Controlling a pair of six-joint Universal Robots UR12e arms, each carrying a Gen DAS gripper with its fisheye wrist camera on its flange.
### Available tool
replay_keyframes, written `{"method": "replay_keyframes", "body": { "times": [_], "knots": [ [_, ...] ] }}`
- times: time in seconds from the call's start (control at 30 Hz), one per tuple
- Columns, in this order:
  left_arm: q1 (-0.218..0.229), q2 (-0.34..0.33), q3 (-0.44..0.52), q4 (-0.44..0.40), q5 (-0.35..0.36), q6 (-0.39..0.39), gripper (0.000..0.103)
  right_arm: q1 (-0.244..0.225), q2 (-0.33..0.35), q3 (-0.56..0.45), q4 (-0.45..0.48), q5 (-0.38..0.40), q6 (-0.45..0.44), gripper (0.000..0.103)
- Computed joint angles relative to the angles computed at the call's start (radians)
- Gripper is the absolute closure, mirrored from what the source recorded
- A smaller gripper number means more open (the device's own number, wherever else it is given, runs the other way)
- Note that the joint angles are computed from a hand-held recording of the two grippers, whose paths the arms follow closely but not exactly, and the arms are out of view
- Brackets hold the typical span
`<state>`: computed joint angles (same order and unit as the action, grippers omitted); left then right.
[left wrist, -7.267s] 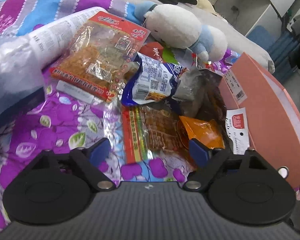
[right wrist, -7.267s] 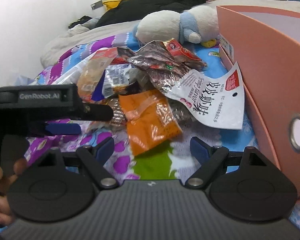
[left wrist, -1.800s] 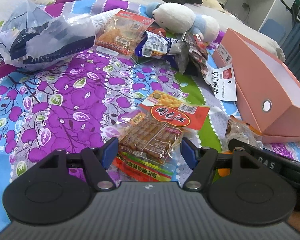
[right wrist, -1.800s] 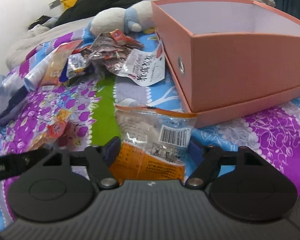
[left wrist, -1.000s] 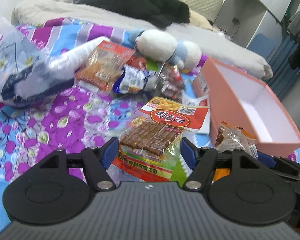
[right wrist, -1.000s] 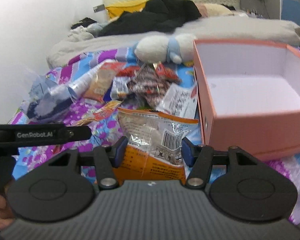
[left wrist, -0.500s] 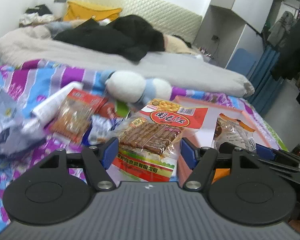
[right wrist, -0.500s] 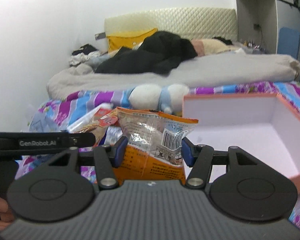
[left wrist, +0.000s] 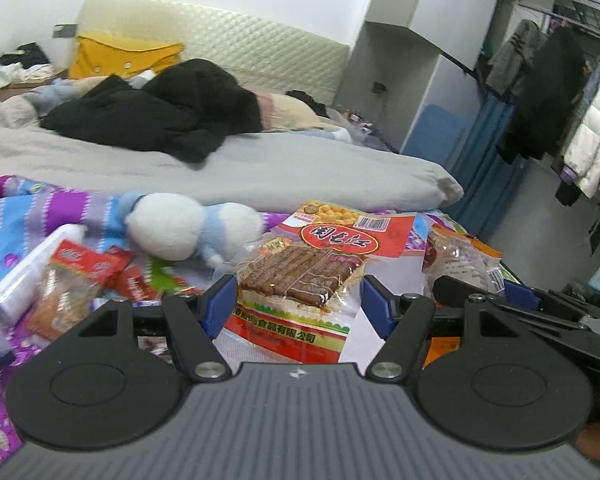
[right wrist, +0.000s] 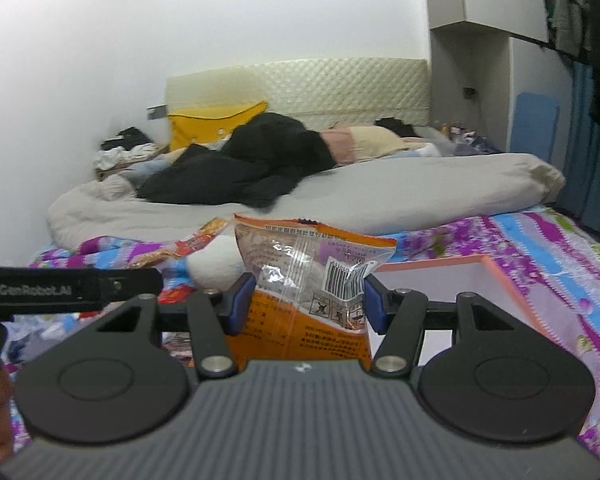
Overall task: Organize snacks
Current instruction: 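Open both tools to drop the packages into the pink box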
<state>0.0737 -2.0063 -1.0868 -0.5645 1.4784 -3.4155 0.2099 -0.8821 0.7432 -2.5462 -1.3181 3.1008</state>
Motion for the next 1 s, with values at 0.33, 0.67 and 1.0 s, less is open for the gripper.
{"method": "replay_keyframes", "body": {
  "times": [0.33, 0.67, 1.0],
  "knots": [
    [-0.047, -0.119, 0.165, -0.151, -0.03, 0.029, 0.031, -0.035, 0.033, -0.026, 0.111, -0.055, 0.002, 0.044],
    [-0.072, -0.227, 0.306, -0.305, -0.04, 0.074, 0.031, -0.054, 0.076, -0.056, 0.249, -0.056, -0.013, 0.043],
    [-0.074, -0.239, 0.318, -0.336, -0.035, 0.083, 0.03, -0.066, 0.081, -0.049, 0.295, -0.038, 0.023, 0.024]
  ]
}}
